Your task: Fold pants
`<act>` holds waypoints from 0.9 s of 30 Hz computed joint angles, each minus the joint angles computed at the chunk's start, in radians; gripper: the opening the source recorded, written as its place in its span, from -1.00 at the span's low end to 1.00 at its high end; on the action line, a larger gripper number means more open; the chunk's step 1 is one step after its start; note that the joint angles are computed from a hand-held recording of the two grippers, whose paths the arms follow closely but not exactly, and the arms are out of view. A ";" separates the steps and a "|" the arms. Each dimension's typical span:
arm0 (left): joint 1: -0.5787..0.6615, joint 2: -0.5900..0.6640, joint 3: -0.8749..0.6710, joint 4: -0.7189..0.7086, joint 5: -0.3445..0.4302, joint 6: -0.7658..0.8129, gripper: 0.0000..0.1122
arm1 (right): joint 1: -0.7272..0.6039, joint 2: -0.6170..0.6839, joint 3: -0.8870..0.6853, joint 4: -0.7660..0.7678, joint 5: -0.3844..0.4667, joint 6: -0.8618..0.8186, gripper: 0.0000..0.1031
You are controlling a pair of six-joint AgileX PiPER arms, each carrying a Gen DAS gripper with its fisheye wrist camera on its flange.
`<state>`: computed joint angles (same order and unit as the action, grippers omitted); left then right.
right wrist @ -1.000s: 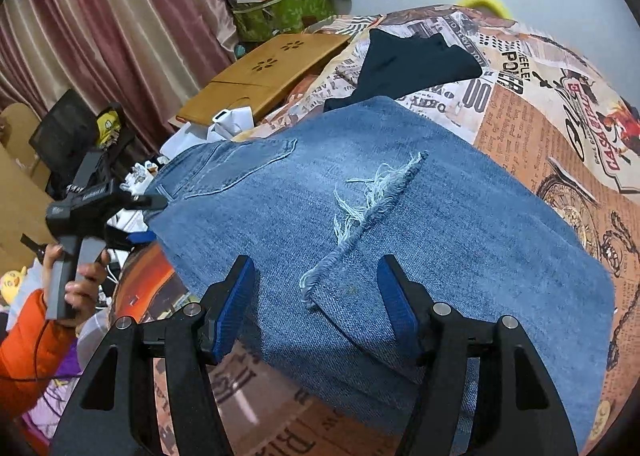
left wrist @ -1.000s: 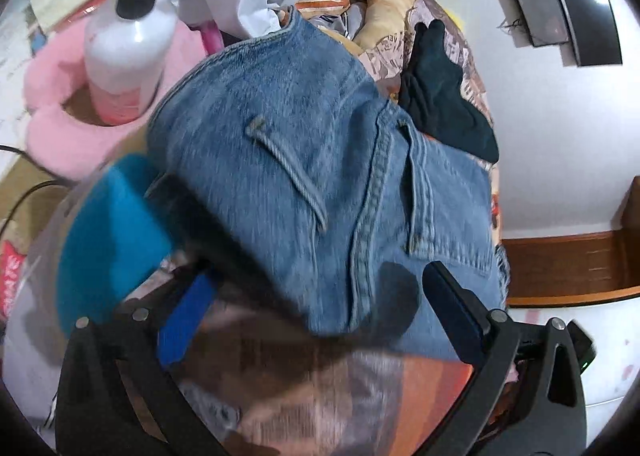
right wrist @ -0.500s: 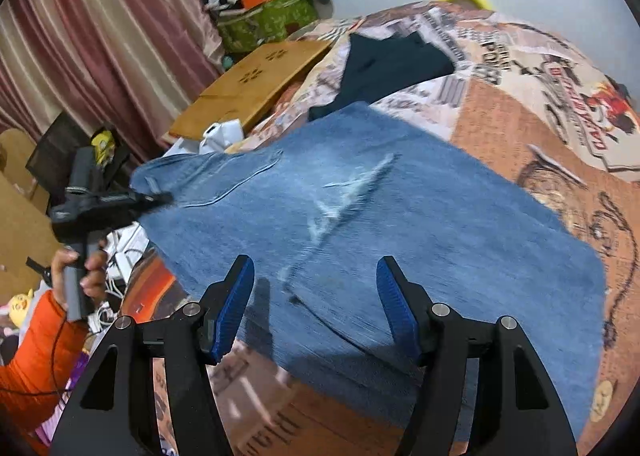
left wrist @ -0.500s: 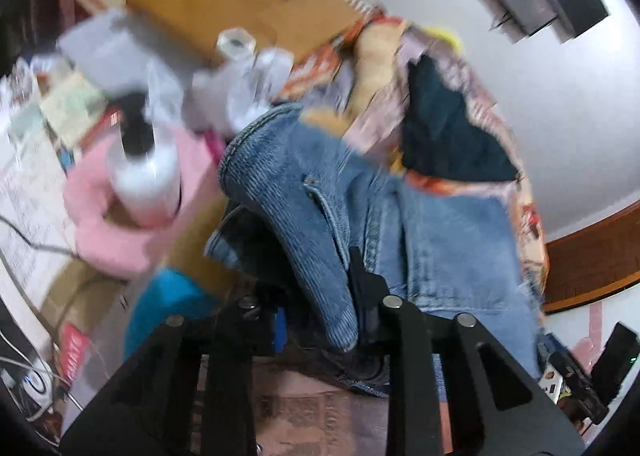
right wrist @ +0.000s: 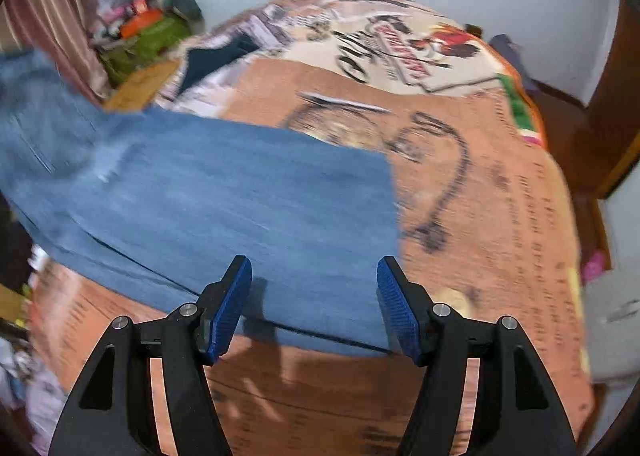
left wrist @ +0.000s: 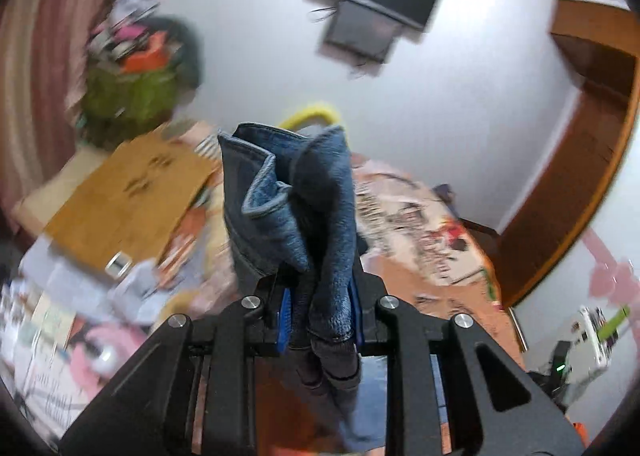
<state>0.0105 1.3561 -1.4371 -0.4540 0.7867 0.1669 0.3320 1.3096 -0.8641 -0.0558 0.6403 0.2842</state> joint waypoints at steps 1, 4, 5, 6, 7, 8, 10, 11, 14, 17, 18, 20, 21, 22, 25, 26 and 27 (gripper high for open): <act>-0.046 0.007 -0.029 0.043 -0.001 -0.041 -0.59 | -0.018 -0.001 0.013 0.031 -0.008 -0.040 0.19; -0.253 0.090 -0.154 0.214 -0.027 -0.222 -0.59 | -0.082 0.009 0.058 0.192 -0.052 -0.209 0.19; -0.292 0.118 -0.187 0.241 -0.027 -0.259 -0.59 | -0.088 0.007 0.070 0.214 -0.069 -0.228 0.23; -0.332 0.146 -0.218 0.275 -0.029 -0.301 -0.59 | -0.105 -0.003 0.089 0.258 -0.088 -0.275 0.26; -0.377 0.175 -0.246 0.322 -0.032 -0.354 -0.60 | -0.118 -0.007 0.096 0.292 -0.096 -0.310 0.26; -0.426 0.215 -0.291 0.377 -0.025 -0.407 -0.60 | -0.140 -0.009 0.103 0.348 -0.103 -0.370 0.26; -0.481 0.275 -0.351 0.409 -0.005 -0.445 -0.60 | -0.159 -0.023 0.129 0.421 -0.112 -0.438 0.26; -0.507 0.318 -0.394 0.405 0.013 -0.452 -0.60 | -0.166 -0.028 0.137 0.449 -0.114 -0.465 0.26; -0.576 0.407 -0.474 0.419 0.042 -0.467 -0.60 | -0.180 -0.027 0.148 0.502 -0.127 -0.526 0.26; -0.637 0.479 -0.532 0.410 0.072 -0.457 -0.60 | -0.204 -0.020 0.157 0.577 -0.131 -0.600 0.27; -0.657 0.497 -0.546 0.414 0.084 -0.457 -0.60 | -0.212 -0.015 0.159 0.601 -0.131 -0.625 0.26; -0.692 0.556 -0.594 0.413 0.121 -0.451 -0.60 | -0.222 -0.012 0.162 0.634 -0.131 -0.657 0.27; -0.705 0.593 -0.625 0.397 0.150 -0.441 -0.60 | -0.224 -0.012 0.163 0.643 -0.132 -0.665 0.27; -0.720 0.618 -0.637 0.387 0.165 -0.440 -0.60 | -0.225 -0.012 0.165 0.647 -0.133 -0.668 0.27; -0.749 0.685 -0.682 0.363 0.214 -0.434 -0.60 | -0.224 -0.012 0.166 0.649 -0.137 -0.666 0.27; -0.762 0.708 -0.704 0.360 0.239 -0.437 -0.60 | -0.224 -0.014 0.168 0.652 -0.139 -0.666 0.27; -0.762 0.717 -0.705 0.346 0.252 -0.426 -0.60 | -0.225 -0.017 0.172 0.656 -0.139 -0.669 0.27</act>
